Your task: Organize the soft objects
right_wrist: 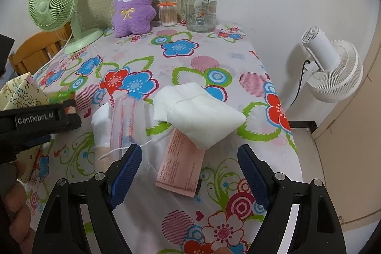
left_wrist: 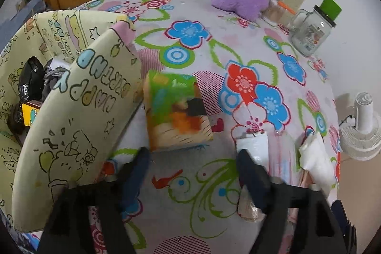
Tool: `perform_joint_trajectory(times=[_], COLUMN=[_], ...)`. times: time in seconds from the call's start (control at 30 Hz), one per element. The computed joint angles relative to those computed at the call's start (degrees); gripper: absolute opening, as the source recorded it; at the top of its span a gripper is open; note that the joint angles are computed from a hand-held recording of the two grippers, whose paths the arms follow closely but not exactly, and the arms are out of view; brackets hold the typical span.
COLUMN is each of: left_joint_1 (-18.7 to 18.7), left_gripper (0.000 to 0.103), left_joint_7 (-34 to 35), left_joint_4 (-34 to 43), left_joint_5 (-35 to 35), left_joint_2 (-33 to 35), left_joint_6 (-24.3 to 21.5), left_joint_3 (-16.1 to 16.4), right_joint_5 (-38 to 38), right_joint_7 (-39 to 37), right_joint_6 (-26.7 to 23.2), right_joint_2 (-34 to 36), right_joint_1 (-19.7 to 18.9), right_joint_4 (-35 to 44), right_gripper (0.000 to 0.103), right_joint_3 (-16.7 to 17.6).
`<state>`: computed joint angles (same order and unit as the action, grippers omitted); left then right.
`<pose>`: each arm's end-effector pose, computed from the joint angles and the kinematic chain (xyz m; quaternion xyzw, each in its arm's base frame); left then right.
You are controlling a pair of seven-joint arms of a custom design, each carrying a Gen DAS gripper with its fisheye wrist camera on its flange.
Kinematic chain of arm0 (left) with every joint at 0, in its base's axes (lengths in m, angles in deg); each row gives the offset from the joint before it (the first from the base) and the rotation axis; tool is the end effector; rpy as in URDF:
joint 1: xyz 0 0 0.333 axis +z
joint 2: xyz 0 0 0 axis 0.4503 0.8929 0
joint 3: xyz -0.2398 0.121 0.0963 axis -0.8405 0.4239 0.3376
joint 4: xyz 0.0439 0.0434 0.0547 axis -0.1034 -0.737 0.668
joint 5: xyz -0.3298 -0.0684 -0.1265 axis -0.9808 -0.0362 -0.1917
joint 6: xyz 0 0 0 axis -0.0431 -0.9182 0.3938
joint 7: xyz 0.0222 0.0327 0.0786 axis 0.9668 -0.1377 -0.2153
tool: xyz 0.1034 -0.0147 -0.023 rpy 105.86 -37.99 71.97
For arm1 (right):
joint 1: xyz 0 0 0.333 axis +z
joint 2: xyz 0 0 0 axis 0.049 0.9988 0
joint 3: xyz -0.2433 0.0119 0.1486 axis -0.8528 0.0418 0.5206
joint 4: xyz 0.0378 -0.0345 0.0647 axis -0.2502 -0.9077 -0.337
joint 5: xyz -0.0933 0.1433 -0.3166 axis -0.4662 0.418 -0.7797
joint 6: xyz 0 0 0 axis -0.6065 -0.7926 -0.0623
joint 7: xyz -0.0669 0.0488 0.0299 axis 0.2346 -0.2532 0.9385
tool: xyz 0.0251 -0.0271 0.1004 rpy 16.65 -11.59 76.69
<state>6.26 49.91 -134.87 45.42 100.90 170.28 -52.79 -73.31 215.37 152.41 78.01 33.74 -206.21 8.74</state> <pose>0.5984 -0.3094 0.3454 -0.8090 0.5424 -0.1901 0.1236 0.5509 0.2240 0.3289 -0.6774 0.6519 -0.2402 0.2419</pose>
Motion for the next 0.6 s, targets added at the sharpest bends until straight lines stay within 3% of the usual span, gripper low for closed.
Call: perform_joint_trajectory(times=[0.6], left_joint_1=[-1.41], left_gripper=[0.085], left_joint_7=[-1.21], left_joint_4=[11.83], left_joint_5=[-0.61], left_joint_2=[7.30], left_joint_6=[-9.01], left_joint_3=[1.16], right_joint_5=[3.90], right_joint_7=[-3.19], right_joint_6=[1.36], right_joint_2=[1.17], right_joint_1=[-0.37], right_joint_4=[-0.66], right_gripper=[0.085], right_joint_3=[-1.16])
